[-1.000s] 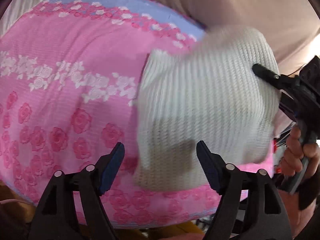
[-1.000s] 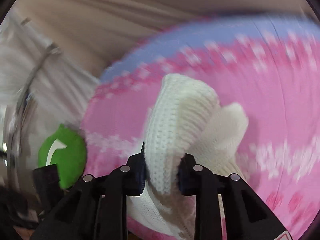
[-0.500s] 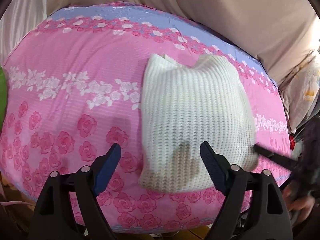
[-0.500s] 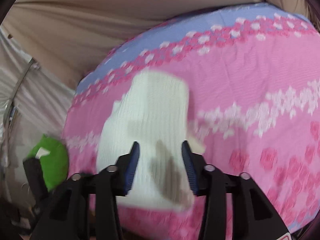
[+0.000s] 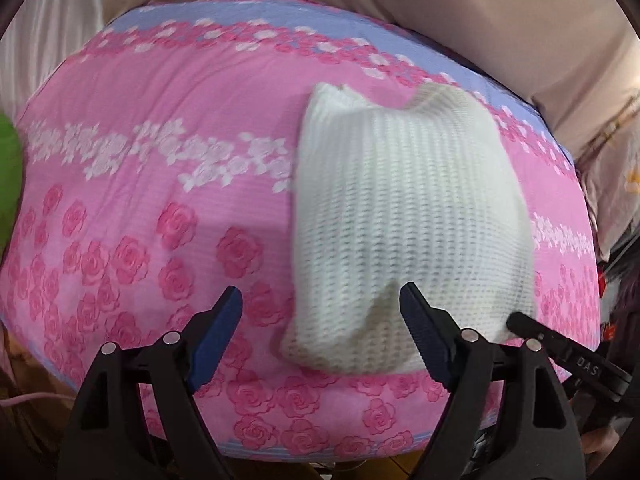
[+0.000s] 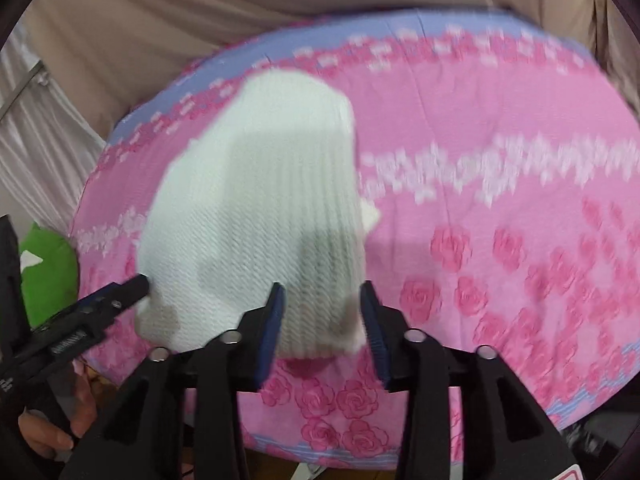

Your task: Fold small clothes

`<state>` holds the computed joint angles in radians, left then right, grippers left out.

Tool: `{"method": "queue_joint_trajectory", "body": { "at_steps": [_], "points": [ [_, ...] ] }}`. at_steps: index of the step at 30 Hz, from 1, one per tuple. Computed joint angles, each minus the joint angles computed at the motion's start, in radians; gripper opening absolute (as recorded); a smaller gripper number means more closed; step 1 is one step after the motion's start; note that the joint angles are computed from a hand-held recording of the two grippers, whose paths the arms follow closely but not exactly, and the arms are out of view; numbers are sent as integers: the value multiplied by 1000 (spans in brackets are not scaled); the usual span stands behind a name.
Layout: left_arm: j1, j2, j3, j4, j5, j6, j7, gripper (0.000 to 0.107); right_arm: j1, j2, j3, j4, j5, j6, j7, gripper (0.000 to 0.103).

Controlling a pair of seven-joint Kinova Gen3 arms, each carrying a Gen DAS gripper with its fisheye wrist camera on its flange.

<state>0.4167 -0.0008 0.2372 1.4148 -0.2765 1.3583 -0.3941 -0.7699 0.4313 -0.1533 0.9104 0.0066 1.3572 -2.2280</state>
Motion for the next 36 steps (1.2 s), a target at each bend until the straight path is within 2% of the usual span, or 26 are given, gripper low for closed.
{"method": "queue_joint_trajectory", "body": {
  "at_steps": [1,3,4,6,9,12,15,18,20,22,25,28,30,34,35,36],
  "points": [
    [-7,-3,-8,15,18,3,1,78,46,-7,-25,46,-41,-39,-7,55],
    [-23,-14,-21,51,61,-12,10,78,139,-15,-103,126,-122,-120,-4,56],
    [-17,-18,-31,59,66,-14,22,78,183,-13,-139,154,-162,-161,22,44],
    [-23,-19,0,42,28,17,49,78,214,-2,-175,155,-194,-201,54,19],
    [18,-9,42,0,-84,70,87,78,137,-65,-123,77,-144,-257,103,15],
    [42,15,41,-25,-105,85,76,78,25,-91,-31,-40,-51,-218,166,14],
    [49,16,25,-26,-87,74,64,78,1,7,42,-28,-46,-96,164,16],
    [72,12,32,-35,-131,91,88,79,81,61,-2,41,-151,-30,123,18],
    [66,-7,25,-23,-108,64,76,79,103,20,-8,82,-179,-66,103,25],
    [61,-22,30,-23,-95,50,51,79,124,-32,5,152,-228,-126,122,40],
    [75,5,51,-54,-114,96,17,80,179,-81,-33,217,-251,-147,145,43],
    [64,10,30,-47,-65,80,1,80,225,-65,-135,217,-207,-116,150,48],
    [71,16,33,-55,-70,86,-5,80,210,-25,-189,192,-137,-101,147,48],
    [70,72,31,-98,-23,146,-107,80,94,21,-174,145,8,-129,169,51],
    [79,79,13,-100,-5,154,-121,80,94,42,-184,117,15,-139,158,50],
    [77,92,4,-101,14,171,-121,80,111,55,-206,106,6,-159,150,40]
  ]
}}
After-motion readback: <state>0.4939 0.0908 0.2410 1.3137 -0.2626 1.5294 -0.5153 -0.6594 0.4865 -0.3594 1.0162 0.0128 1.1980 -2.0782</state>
